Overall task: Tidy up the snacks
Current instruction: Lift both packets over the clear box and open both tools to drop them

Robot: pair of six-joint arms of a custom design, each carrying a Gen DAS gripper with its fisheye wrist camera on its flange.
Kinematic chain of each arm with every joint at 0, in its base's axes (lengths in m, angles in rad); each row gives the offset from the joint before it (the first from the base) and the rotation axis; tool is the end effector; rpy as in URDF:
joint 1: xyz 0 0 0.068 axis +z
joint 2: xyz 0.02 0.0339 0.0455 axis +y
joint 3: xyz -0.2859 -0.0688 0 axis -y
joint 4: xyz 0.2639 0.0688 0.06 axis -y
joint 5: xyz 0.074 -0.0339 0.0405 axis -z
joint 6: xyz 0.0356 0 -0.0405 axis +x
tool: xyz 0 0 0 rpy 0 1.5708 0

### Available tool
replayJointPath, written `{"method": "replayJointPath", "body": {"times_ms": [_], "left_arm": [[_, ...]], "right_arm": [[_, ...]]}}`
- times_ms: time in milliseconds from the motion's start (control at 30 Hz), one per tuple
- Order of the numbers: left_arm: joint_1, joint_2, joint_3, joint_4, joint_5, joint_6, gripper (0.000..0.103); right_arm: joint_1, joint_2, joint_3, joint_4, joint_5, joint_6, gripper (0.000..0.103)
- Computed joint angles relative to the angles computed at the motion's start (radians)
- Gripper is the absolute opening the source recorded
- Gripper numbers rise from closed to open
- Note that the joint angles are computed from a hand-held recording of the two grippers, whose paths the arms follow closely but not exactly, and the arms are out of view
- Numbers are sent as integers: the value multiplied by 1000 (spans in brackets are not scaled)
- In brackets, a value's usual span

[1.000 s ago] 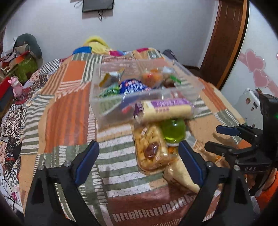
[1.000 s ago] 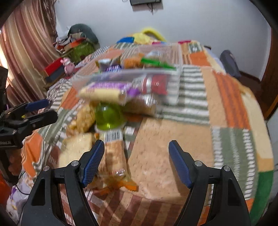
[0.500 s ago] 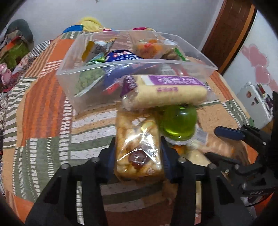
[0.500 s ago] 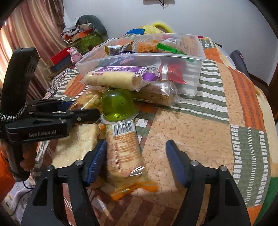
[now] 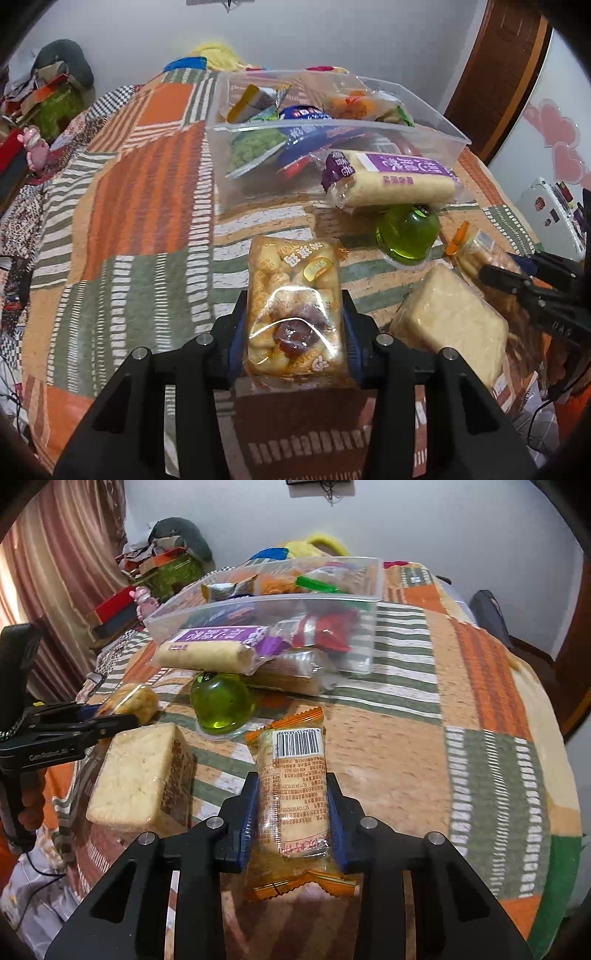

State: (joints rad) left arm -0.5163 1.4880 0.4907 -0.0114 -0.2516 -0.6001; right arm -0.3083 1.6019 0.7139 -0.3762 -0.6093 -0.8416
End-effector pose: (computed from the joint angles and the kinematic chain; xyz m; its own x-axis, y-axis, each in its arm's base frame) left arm 0.2198 -0.1146 0.1175 -0.8121 -0.1679 -0.5588 -0.1162 0.9851 -0.1271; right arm 0.2664 -0.0635 0.1340 -0.6681 -0.4290 -0.6080 -0.6213 0.7713 0.1385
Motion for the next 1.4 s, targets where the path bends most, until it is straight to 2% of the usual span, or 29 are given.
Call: {"method": "replayJointPath", "body": {"times_ms": [367,567,800,1067,1200,1400], "left_arm": [[-17,-201,43,-136,-103,10,44],[43,-211,119,-149,-104,65,44],[115,-121,232,-123,-87,132,44],[203,35,331,-77,-35,188,44],[255,134,392,-70,20,206,44],[276,224,441,-46,35,226,44]], "right_arm": [[-86,-73,67,-28,-74,59,30],[-62,-101,111,22,-109,155,30],[24,-67,170,118,-102,303,30],[154,41,257,217,-27,462,30],[208,105,298,242,39,506,30],[237,164,324,243,99,502,30]]}}
